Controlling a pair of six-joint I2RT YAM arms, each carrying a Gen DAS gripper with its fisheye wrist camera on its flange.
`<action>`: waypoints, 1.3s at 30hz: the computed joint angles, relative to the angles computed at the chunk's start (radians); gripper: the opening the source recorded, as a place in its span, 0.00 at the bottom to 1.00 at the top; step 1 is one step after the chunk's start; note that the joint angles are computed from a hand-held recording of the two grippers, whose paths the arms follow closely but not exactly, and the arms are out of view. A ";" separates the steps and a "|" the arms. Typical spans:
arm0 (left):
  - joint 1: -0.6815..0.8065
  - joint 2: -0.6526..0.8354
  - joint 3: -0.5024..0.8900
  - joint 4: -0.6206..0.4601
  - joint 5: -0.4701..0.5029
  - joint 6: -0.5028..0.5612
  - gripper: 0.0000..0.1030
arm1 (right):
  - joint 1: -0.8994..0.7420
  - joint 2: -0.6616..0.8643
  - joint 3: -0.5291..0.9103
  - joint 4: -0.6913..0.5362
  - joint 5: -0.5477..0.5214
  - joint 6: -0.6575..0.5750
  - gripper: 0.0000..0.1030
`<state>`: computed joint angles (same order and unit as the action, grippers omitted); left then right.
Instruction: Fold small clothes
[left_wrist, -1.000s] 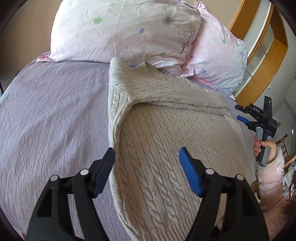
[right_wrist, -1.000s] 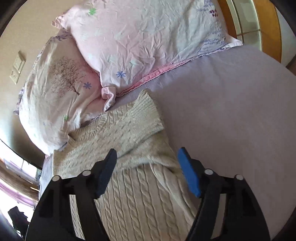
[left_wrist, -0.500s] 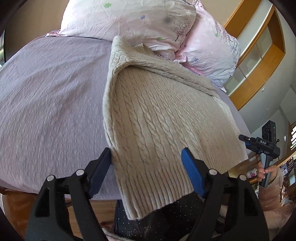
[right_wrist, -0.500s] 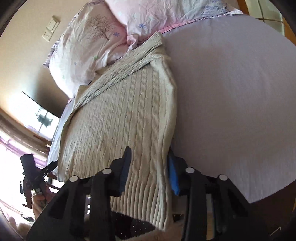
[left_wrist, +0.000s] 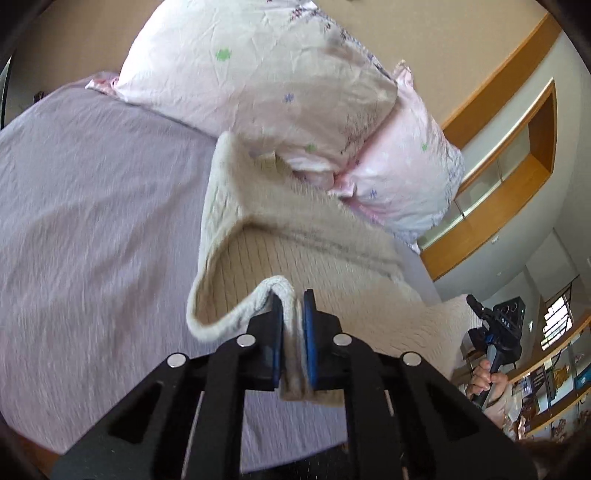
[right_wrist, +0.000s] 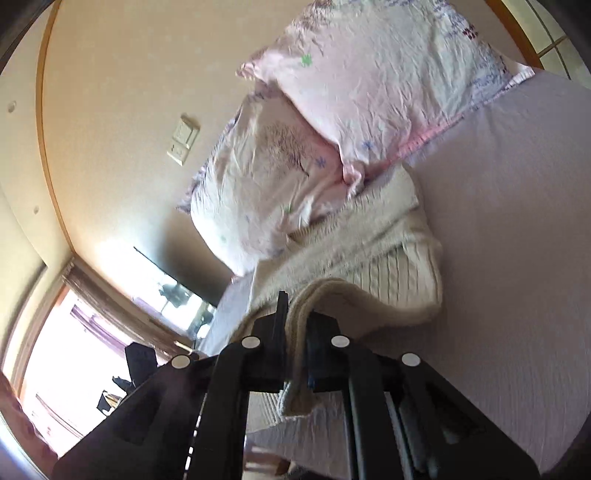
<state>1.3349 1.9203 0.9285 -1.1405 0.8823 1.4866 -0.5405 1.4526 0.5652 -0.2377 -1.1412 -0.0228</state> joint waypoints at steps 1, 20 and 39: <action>-0.076 -0.027 0.013 0.075 0.056 -0.145 0.08 | 0.026 0.038 0.027 0.120 0.013 0.117 0.08; -0.648 0.249 0.344 0.941 -0.159 -1.438 0.44 | 0.337 0.831 0.792 0.434 0.583 0.812 0.95; -0.678 0.230 0.250 0.701 -0.112 -1.090 0.78 | 0.520 0.694 0.649 0.140 0.567 0.253 0.95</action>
